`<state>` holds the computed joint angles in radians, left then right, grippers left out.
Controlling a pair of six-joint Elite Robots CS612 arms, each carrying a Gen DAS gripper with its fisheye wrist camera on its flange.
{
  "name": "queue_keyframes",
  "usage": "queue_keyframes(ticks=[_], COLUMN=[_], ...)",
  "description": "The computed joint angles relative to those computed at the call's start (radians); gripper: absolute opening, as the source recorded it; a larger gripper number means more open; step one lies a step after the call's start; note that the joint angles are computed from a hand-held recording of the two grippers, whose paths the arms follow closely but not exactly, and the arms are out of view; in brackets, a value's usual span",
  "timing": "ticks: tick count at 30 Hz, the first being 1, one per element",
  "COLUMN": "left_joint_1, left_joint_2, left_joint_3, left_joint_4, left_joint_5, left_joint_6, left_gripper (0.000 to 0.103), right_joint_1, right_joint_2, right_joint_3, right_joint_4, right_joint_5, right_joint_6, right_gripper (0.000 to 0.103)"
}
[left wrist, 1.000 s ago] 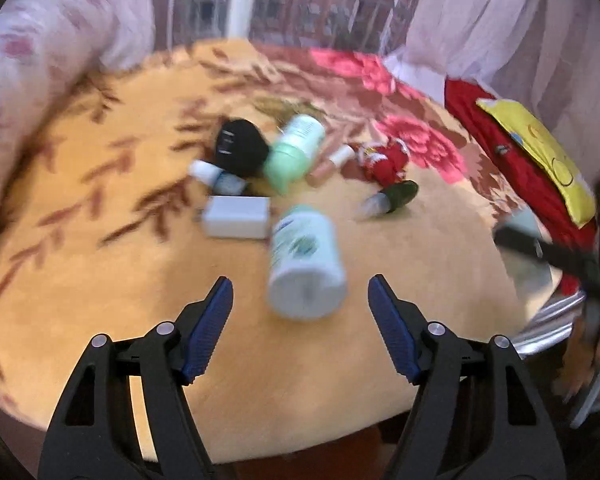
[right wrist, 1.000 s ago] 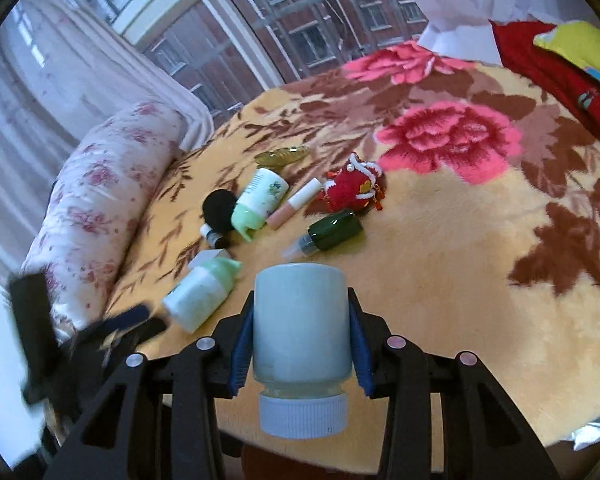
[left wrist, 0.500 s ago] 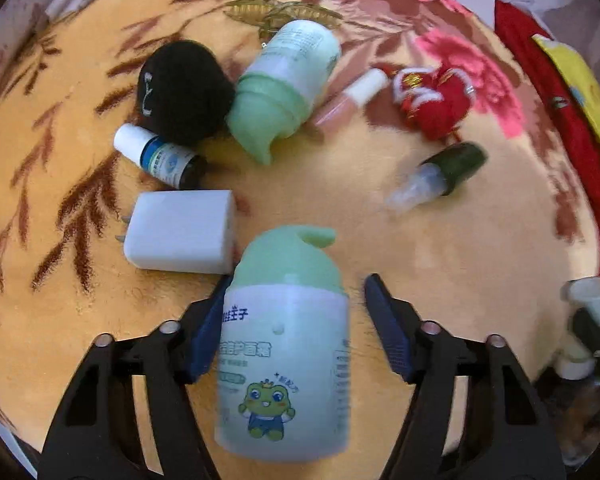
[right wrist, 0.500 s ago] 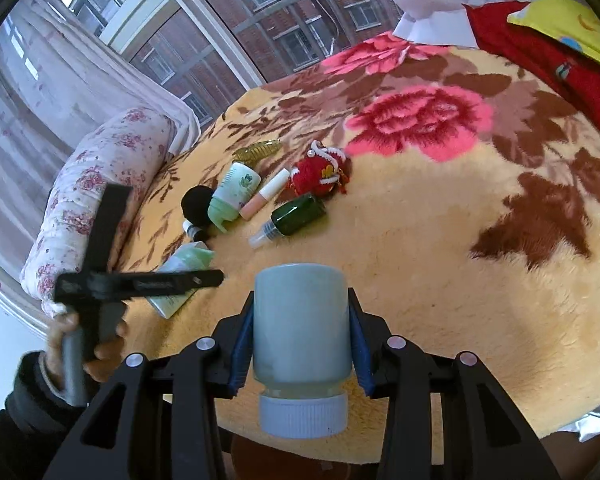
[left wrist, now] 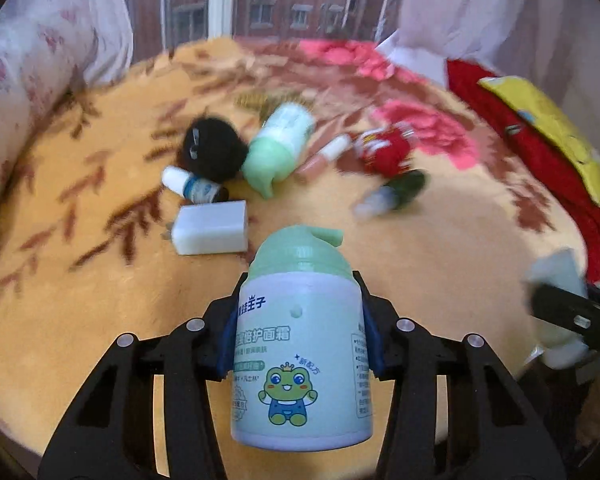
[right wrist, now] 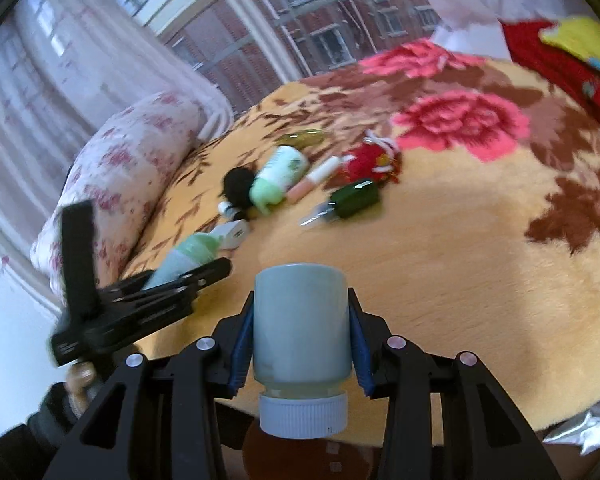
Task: Collect trash
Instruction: 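Grasp the green-capped cream jar with left tool while right tool grasps white bottle, then lower both held containers into the orange bin and open both tools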
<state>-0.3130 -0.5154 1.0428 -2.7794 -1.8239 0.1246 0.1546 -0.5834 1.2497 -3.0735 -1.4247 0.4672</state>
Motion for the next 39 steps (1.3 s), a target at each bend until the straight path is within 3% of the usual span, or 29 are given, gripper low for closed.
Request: queue_keyframes(ticks=[3,6,10,15,20,22,28,34,36,37,39], left_joint_1=[0.001,0.008,0.014,0.026,0.025,0.023,0.028,0.032,0.032,0.034,0.037], left_joint_2=[-0.067,-0.126,-0.161,-0.159,-0.132,-0.121,-0.085,-0.075,-0.078,-0.078,-0.081], left_joint_3=[0.138,0.266,0.378,0.441,0.459,0.460,0.402,0.380,0.381,0.380,0.381], left_joint_4=[-0.187,-0.349,-0.455,-0.427,-0.372,-0.358,-0.155,-0.093,-0.083,-0.077,-0.075], left_joint_5=[-0.011,-0.006,0.036,0.032,0.039,0.054,0.028,0.019,0.019,0.014,0.006], left_joint_6=[0.023,0.029,0.008,0.003,0.010,0.016,0.003,-0.006,-0.008,-0.011,-0.022], left_gripper=[0.047,0.047,0.047,0.047,0.047,0.047,0.047,0.047,0.047,0.048,0.049], right_joint_1=[0.027,0.045,0.076,0.107,0.124,0.121,0.109,0.105,0.103,0.103,0.110], right_joint_2=[-0.014,-0.024,-0.043,-0.053,-0.020,-0.004,0.033,0.039,0.041,0.041,0.046], right_joint_3=[0.022,0.048,0.090,0.140,0.133,0.123,0.087,0.079,0.077,0.079,0.063], right_joint_4=[-0.042,-0.077,-0.096,-0.061,0.054,0.085,0.183,0.217,0.227,0.223,0.217], right_joint_5=[-0.050,-0.052,-0.095,-0.111,-0.105,-0.080,-0.022,-0.012,-0.006,-0.005,-0.028], right_joint_6=[-0.047,-0.051,-0.078,-0.097,-0.101,-0.077,-0.023,-0.027,-0.022,-0.015,-0.002], right_gripper=[0.041,0.041,0.041,0.041,0.041,0.041,0.041,0.042,0.045,0.056,0.061])
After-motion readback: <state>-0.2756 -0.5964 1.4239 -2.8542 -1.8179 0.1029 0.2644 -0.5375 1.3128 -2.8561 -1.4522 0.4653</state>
